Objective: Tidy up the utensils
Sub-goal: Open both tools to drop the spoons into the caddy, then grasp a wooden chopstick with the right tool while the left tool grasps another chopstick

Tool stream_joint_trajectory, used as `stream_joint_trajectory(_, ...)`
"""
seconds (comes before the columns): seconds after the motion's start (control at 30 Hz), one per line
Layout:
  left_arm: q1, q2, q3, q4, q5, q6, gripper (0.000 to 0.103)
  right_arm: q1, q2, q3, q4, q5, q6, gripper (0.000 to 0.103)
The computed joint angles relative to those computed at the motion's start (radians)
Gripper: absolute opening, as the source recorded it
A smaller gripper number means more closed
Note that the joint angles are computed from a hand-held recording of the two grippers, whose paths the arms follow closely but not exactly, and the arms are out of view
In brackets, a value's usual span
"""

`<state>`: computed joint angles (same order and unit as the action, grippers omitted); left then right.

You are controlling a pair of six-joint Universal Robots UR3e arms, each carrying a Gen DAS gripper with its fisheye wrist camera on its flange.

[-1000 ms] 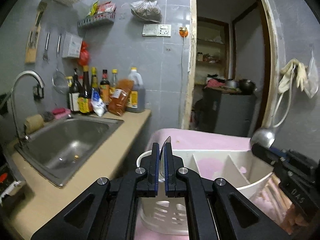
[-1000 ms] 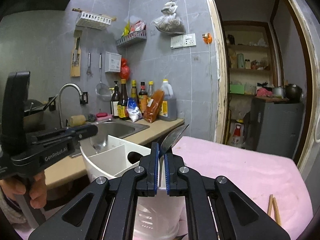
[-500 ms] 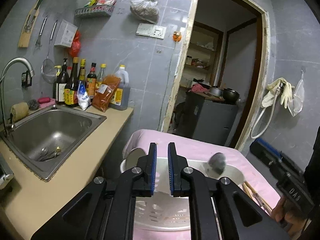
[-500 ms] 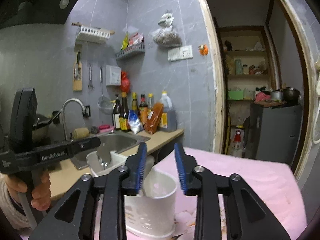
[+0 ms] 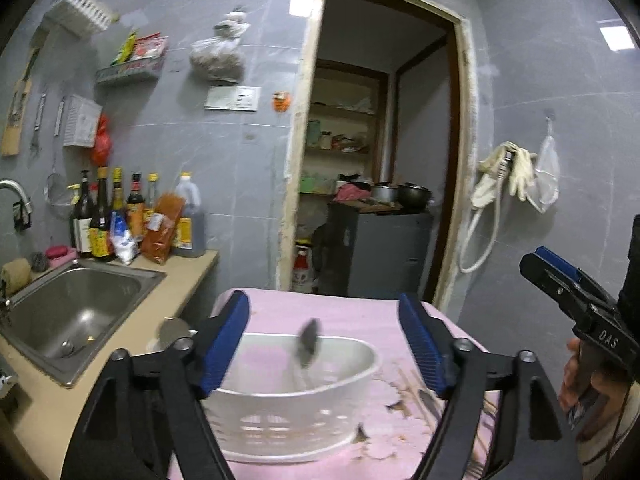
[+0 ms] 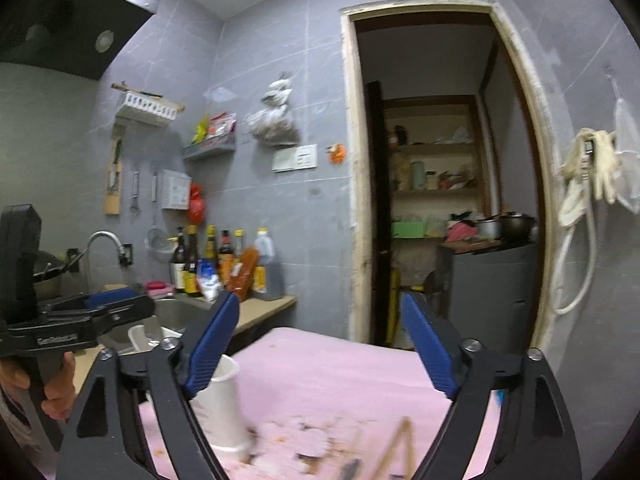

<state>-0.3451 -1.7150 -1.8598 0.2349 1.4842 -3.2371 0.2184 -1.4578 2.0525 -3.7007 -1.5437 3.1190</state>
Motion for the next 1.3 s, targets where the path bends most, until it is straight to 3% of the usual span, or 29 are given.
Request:
stream_joint_trajectory(0.07,-0.021,-0.012,0.014,-0.011,-0.011,0.005,0.079,-0.040,-0.053,0.057,0.000,0.015,-0.006,0.098)
stream_joint_trajectory(0.13,-0.052,-0.035,0.040,-0.039,-0.018,0.020,0.079,-0.091,-0.115,0.122,0.009,0.036,-0.011,0.101)
stream_joint_trajectory(0.33,-0.153,-0.139,0.143,-0.164,0.009,0.093,0.079,-0.243,-0.262,0.260,0.116,0.131,-0.032,0.101)
stream_joint_trajectory(0.6,-0.217,-0.278,0.296,-0.376,0.022,0.115,0.079,-0.404,-0.349,0.354,0.312,0.261,-0.078,0.099)
stream_joint_trajectory(0.7,-0.220,-0.324,0.368,-0.470,0.007,0.111,0.079,-0.421,-0.335,0.339,0.400,0.278,-0.100,0.094)
stream_joint_trajectory(0.77,-0.219,-0.358,0.428,-0.542,-0.007,0.106,0.077,-0.417,-0.319,0.323,0.456,0.265,-0.115,0.082)
stream_joint_trajectory(0.97,-0.205,-0.467,0.629,-0.774,-0.057,0.104,0.053,-0.429,-0.269,0.254,0.655,0.268,-0.143,0.051)
stream_joint_trajectory(1.1,-0.191,-0.536,0.750,-0.897,-0.095,0.095,0.036,-0.440,-0.268,0.220,0.755,0.296,-0.164,0.043)
stream_joint_trajectory(1.3,-0.165,-0.625,0.902,-1.029,-0.135,0.060,0.023,-0.403,-0.231,0.168,0.849,0.264,-0.192,0.033)
